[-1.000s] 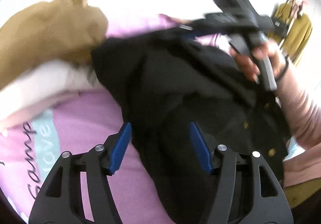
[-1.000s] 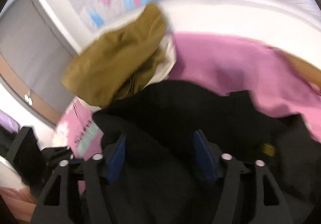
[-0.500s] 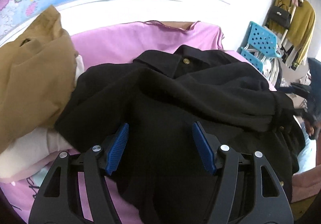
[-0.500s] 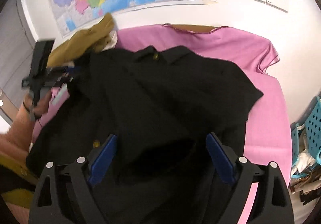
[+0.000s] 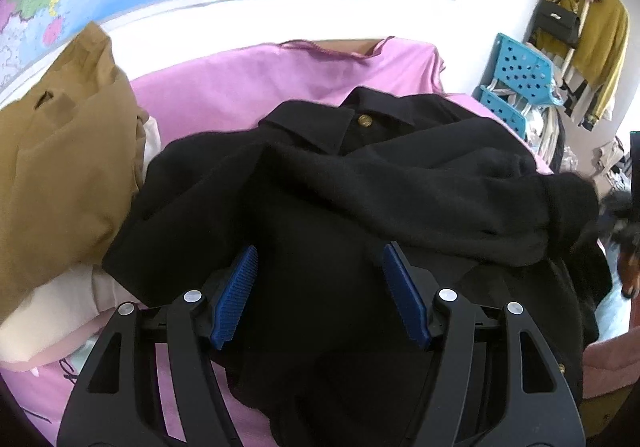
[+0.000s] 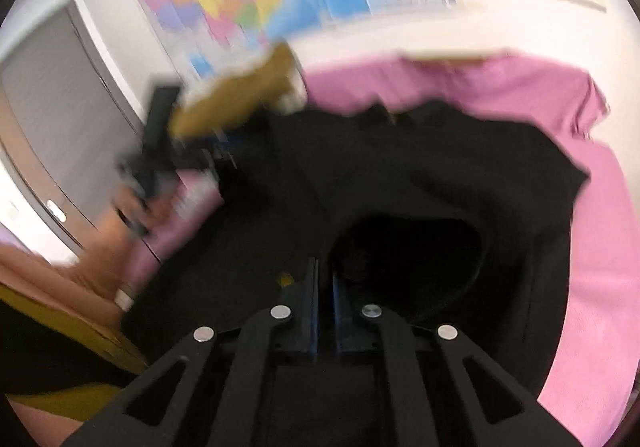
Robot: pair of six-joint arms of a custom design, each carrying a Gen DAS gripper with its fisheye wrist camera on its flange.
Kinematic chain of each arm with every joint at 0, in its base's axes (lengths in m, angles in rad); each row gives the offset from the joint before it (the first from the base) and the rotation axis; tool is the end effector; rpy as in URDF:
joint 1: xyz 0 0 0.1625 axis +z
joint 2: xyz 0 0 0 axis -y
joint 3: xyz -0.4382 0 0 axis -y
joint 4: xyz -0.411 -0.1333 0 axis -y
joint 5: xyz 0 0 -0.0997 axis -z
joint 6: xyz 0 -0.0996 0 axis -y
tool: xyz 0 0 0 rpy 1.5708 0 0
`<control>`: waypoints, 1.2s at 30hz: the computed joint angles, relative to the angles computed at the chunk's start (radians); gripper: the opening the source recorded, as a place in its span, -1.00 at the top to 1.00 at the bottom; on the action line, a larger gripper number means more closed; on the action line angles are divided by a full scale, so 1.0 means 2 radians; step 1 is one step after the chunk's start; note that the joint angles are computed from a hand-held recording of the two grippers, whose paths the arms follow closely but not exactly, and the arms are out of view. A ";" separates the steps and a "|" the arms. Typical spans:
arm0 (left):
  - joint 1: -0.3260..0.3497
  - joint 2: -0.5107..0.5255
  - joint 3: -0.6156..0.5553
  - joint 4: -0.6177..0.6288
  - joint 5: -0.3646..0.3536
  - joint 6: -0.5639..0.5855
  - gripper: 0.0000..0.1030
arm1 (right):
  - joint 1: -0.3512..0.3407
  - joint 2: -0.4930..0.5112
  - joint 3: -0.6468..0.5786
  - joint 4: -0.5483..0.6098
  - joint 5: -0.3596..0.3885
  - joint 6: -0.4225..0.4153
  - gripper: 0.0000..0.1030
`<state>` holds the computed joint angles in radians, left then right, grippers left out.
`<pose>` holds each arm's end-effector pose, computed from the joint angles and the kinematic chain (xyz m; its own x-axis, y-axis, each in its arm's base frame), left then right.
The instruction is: Fold large clothes
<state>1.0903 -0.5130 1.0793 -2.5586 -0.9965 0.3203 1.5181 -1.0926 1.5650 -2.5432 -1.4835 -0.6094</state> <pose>-0.2285 -0.8438 0.1215 -0.6714 0.4360 -0.5993 0.6671 0.7079 -0.2323 0.1048 -0.7092 0.3253 -0.8440 -0.4928 0.2117 -0.5328 0.7247 -0.4369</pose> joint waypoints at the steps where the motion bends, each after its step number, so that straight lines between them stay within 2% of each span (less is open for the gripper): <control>1: -0.002 -0.001 0.002 -0.006 0.001 0.006 -0.25 | 0.001 0.000 -0.013 -0.010 0.009 0.012 0.95; 4: -0.003 0.001 -0.010 -0.004 -0.002 0.009 -0.25 | 0.003 0.017 -0.058 -0.039 -0.003 0.038 0.95; 7: -0.001 0.014 -0.041 0.012 -0.002 -0.003 -0.25 | -0.006 0.057 -0.138 -0.027 -0.013 0.090 0.95; 9: 0.001 0.022 -0.054 0.022 0.000 -0.007 -0.25 | -0.018 0.101 -0.212 0.022 -0.029 0.144 0.83; 11: 0.004 0.036 -0.076 0.040 0.007 -0.015 -0.25 | -0.025 0.135 -0.263 0.078 -0.044 0.166 0.76; 12: 0.006 0.042 -0.085 0.048 0.011 -0.018 -0.25 | -0.025 0.151 -0.283 0.095 -0.074 0.183 0.53; 13: 0.007 0.050 -0.095 0.054 0.021 -0.020 -0.25 | -0.026 0.155 -0.285 0.099 -0.083 0.187 0.40; 14: 0.008 0.054 -0.098 0.055 0.026 -0.019 -0.25 | -0.030 0.155 -0.282 0.099 -0.078 0.193 0.17; 15: 0.009 0.055 -0.100 0.057 0.027 -0.020 -0.25 | -0.036 0.147 -0.266 0.088 -0.057 0.198 -0.06; 16: 0.010 0.057 -0.102 0.057 0.026 -0.020 -0.25 | -0.041 0.134 -0.243 0.067 -0.034 0.199 -0.16; 18: 0.010 0.057 -0.102 0.058 0.025 -0.021 -0.26 | -0.044 0.109 -0.200 0.026 -0.010 0.191 -0.60; 20: 0.011 0.057 -0.104 0.060 0.019 -0.020 -0.34 | -0.042 0.096 -0.173 0.002 -0.002 0.167 -0.68; 22: 0.010 0.061 -0.109 0.063 0.022 -0.017 -0.35 | -0.032 0.099 -0.173 0.004 -0.040 0.140 -0.66; 23: 0.010 0.063 -0.111 0.064 0.024 -0.016 -0.37 | -0.028 0.106 -0.179 0.011 -0.053 0.129 -0.50; 24: 0.010 0.065 -0.113 0.065 0.025 -0.016 -0.38 | -0.028 0.113 -0.189 0.025 -0.054 0.129 0.06; 25: 0.010 0.066 -0.114 0.066 0.025 -0.017 -0.40 | -0.026 0.121 -0.200 0.035 -0.063 0.132 0.36; 26: 0.009 0.069 -0.118 0.068 0.027 -0.019 -0.40 | -0.025 0.127 -0.209 0.042 -0.075 0.139 0.83; 28: 0.007 0.068 -0.117 0.068 0.028 -0.021 -0.40 | -0.030 0.115 -0.191 0.021 -0.055 0.152 0.88; 31: 0.004 0.048 -0.088 0.049 0.007 -0.012 -0.47 | -0.038 0.083 -0.142 -0.033 -0.027 0.166 0.88; 33: 0.003 0.043 -0.078 0.045 0.004 -0.007 -0.64 | -0.040 0.082 -0.141 -0.029 -0.050 0.169 0.88; 35: 0.004 0.047 -0.081 0.050 0.009 -0.009 -0.66 | -0.042 0.093 -0.152 -0.010 -0.070 0.177 0.85; 36: 0.004 0.049 -0.082 0.052 0.011 -0.011 -0.66 | -0.042 0.101 -0.160 -0.001 -0.086 0.177 0.74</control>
<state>1.0986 -0.4159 0.9152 -2.4541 -0.9737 0.2974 1.4351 -0.8904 1.2448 -2.5450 -1.6551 -0.2545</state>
